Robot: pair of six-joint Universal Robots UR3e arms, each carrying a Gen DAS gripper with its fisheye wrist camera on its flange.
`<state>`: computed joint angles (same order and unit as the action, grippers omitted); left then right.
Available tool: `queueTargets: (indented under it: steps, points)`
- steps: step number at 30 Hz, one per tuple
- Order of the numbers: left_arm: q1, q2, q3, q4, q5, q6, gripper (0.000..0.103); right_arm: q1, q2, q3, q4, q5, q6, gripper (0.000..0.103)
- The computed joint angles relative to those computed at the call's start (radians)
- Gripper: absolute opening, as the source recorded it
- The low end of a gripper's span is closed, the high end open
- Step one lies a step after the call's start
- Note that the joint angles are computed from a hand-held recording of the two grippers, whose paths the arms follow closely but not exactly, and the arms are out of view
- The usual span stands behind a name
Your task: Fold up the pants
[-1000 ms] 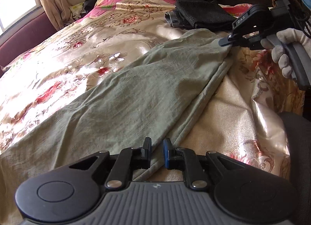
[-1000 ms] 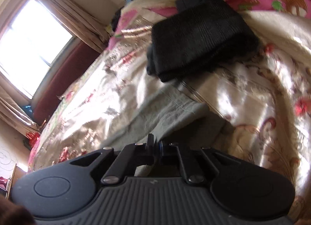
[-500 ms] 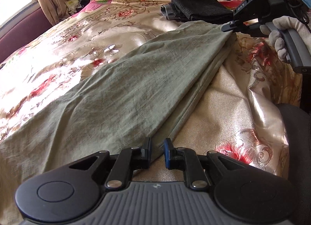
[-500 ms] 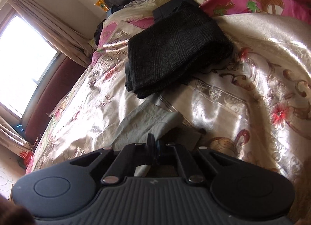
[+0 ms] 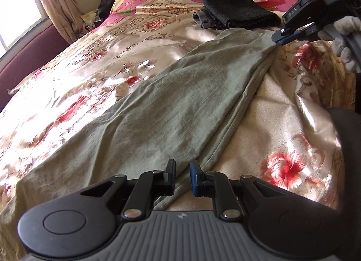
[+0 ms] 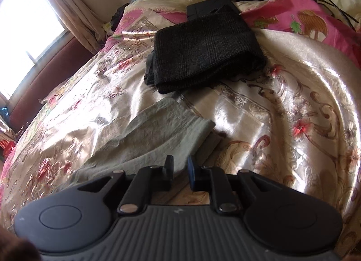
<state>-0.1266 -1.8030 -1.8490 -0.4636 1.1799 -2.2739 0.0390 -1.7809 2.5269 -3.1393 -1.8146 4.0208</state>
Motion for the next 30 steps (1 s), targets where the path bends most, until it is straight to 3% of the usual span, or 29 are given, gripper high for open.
queueTargets:
  steps: [3,6,10,13,16,23,26,30]
  points:
    - [0.043,0.019,-0.054,0.052,-0.019,-0.023,0.031,0.105,0.027,-0.057,0.021,0.037,0.013,0.016]
    - [0.069,0.034,-0.097,0.116,-0.022,-0.038,0.031,0.216,0.18,-0.214,0.022,0.106,-0.068,0.016]
    - [0.117,0.074,-0.142,0.116,-0.047,0.026,0.033,0.385,0.431,-0.536,0.137,0.075,-0.318,0.016]
    - [0.151,0.097,-0.179,0.122,-0.063,0.08,0.035,0.444,0.55,-0.696,0.209,0.1,-0.464,0.015]
    - [0.181,0.108,-0.198,0.119,-0.088,0.093,0.036,0.517,0.656,-0.849,0.297,0.044,-0.622,0.016]
    - [0.179,0.076,-0.172,0.101,-0.092,0.13,0.037,0.579,0.746,-0.974,0.359,-0.001,-0.834,0.018]
    - [0.208,0.105,-0.169,0.036,-0.117,0.183,0.037,0.588,0.758,-1.0,0.383,-0.011,-0.907,0.019]
    - [0.19,0.061,-0.156,0.096,-0.087,0.143,0.04,0.578,0.785,-1.018,0.367,-0.001,-0.918,0.024]
